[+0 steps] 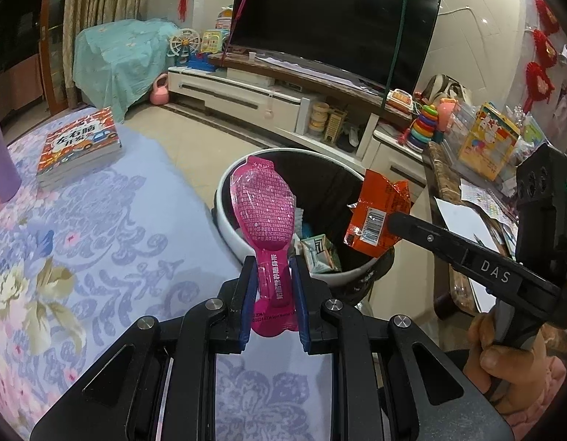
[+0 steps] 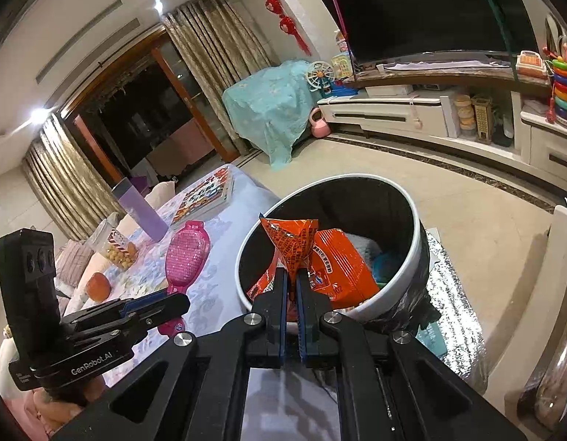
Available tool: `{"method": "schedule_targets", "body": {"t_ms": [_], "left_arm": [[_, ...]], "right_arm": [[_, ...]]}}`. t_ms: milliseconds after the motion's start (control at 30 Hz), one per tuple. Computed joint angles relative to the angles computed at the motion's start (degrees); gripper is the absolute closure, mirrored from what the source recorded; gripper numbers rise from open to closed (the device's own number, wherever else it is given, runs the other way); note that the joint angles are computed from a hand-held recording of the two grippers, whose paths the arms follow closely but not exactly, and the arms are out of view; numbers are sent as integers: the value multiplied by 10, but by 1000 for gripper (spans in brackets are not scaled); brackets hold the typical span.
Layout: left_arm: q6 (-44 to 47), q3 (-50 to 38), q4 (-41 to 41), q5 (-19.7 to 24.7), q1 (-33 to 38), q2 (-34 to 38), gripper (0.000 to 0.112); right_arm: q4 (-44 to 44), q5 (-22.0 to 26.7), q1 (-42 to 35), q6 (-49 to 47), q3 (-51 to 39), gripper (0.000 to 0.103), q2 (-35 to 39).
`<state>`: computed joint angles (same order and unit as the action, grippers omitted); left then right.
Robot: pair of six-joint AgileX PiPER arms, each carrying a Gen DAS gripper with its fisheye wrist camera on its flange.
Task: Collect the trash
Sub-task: 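Carry the pink brush toy and orange wrapper over the trash bin, then open both tools to drop the brush toy and wrapper into the bin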
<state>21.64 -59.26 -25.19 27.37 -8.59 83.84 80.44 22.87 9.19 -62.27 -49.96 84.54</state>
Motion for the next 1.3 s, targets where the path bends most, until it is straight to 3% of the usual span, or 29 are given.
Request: {"method": "schedule_targets", "body": {"t_ms": [300,400,633,1133,1300], "left_arm": [[-25,-35,24,4,-13,28,95],[-32,-50,32,9,-17,40,101],[-36,-74,42,10,-22,60,105],[-32,-85,31,18,-5,80,105],[-33,-72,26,19,7,73,104]], "right_arm": [[-12,5,-7,11,-15,99,13],[-20,0,-3,20,-17,99,13],[-55,-4,2,50,-39,99,26],[-124,5,3,116,-88,98,67],[-155,10,7,152,-103,83,82]]}}
